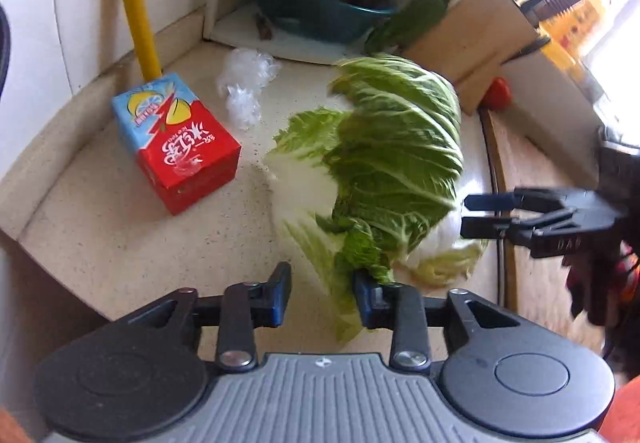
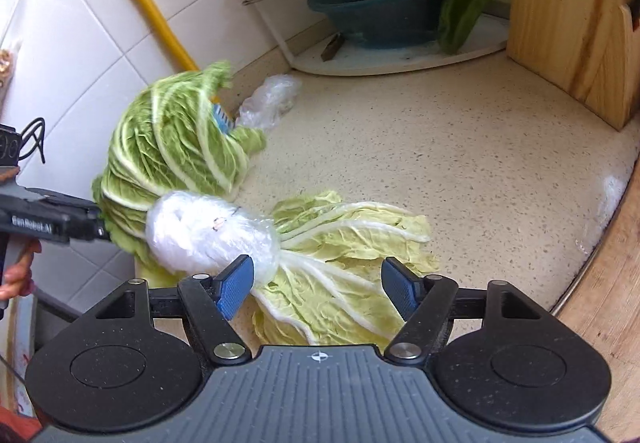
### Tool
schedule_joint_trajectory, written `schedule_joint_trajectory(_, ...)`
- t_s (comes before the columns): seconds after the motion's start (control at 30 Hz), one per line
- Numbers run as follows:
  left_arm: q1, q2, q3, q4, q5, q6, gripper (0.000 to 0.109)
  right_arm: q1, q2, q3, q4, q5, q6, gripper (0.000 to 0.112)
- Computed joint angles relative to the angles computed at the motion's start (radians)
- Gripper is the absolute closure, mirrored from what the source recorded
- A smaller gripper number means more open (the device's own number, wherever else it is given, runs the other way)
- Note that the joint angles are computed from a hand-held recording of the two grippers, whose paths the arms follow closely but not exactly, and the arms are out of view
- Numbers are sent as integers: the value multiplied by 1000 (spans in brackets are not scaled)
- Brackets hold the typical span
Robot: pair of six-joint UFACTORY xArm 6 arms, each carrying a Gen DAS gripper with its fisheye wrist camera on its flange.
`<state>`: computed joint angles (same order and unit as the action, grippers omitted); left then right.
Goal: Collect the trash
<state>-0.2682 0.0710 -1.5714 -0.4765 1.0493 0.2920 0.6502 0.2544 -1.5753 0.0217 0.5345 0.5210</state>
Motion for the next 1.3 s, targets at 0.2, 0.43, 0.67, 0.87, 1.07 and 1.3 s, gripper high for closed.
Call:
schedule_joint_trajectory(0.2, 30, -80, 75, -101, -113, 36, 38, -1, -30, 24, -33, -7, -11, 32)
schedule_joint_trajectory(0.43, -82, 73, -49, 15, -187, 250, 27, 14, 80, -154, -23, 168, -287, 27)
schedule_joint_trajectory(0.67, -21, 433, -520, -217, 23, 150, 27, 0, 242, -398, 22, 341, -480, 19)
schedule_joint_trajectory(0.87, 45, 684, -855, -384, 259, -74, 53, -31, 242, -388, 123, 316, -481, 21)
schedule_joint_trajectory(1.07, 43, 526, -710, -221, 318, 60, 59, -38, 198, -333, 110, 308, -357, 43)
schedule_joint_trajectory(1.3, 103, 351, -413, -410, 263, 73, 77, -46, 99, -194, 161, 248, -209, 63)
